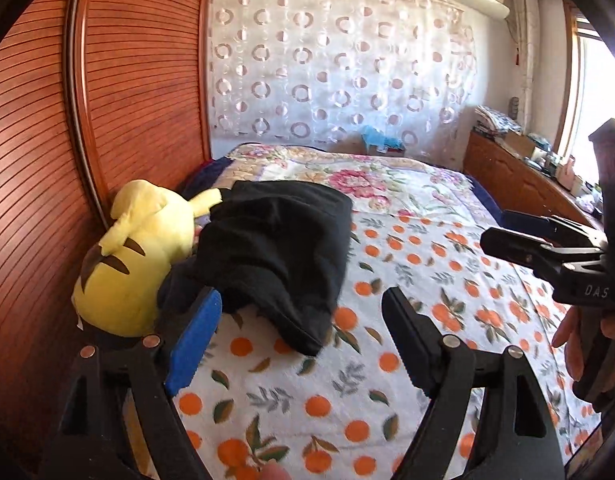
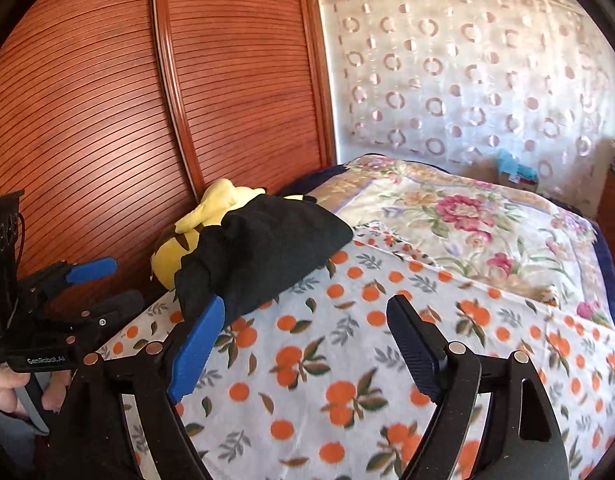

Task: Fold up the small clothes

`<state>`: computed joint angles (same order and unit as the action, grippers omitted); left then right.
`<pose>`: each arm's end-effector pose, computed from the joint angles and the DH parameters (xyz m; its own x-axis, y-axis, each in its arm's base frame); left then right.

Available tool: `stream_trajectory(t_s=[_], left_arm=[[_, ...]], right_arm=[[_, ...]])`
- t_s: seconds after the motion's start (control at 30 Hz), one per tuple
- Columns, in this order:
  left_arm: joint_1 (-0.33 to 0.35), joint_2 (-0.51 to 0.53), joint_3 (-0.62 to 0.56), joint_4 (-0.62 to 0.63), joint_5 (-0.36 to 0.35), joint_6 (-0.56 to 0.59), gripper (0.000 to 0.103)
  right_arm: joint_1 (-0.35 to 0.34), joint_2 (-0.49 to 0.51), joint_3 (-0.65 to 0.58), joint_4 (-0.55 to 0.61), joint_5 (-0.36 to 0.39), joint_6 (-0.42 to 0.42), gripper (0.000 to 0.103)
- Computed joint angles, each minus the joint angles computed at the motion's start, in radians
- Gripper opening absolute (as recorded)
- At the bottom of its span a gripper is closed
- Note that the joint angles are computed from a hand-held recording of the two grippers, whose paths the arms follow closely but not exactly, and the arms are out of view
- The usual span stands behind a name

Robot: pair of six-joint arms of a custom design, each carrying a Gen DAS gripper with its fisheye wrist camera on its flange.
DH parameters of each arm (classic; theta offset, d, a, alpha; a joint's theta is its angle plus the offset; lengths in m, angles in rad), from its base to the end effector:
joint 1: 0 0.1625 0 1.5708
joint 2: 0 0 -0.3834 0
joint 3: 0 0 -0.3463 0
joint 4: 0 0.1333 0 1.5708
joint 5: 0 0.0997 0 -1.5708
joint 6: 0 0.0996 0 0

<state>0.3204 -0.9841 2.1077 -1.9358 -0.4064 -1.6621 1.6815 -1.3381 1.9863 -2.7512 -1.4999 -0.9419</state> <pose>-0.3158 -0.3416 0.0724 -0.7293 -0.2800 -0.6243 0.4104 0.5510 -0.7266 0.1948 -0.4822 0.2915 -0.5039 -0.7784 0.3744 -0.8545 0.3858 -0.3479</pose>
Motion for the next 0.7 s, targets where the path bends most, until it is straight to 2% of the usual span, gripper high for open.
stream_trajectory(t_s=[0.17,0.27,0.4,0.7], left_arm=[[-0.038,0.012,-0.016,0.073,-0.023,-0.05,0.083],[-0.06,0.022,-0.01,0.031,-0.038,-0.023,0.083],[-0.091,0.065,-0.046,0.053,-0.041,-0.02,0.083],[-0.139,0.161,-0.1,-0.089,-0.049,0.088,0.083]], right_arm=[[-0.017,-0.08,0.073,-0.011,0.002,0.01,0.085],[-0.032,-0.148,0.127,-0.029,0.004,0.026,0.085],[-0.078,-0.26,0.176,-0.016,0.022,0.031,0.085],[-0.157,-0.52,0.266,0.028,0.012,0.002,0.085]])
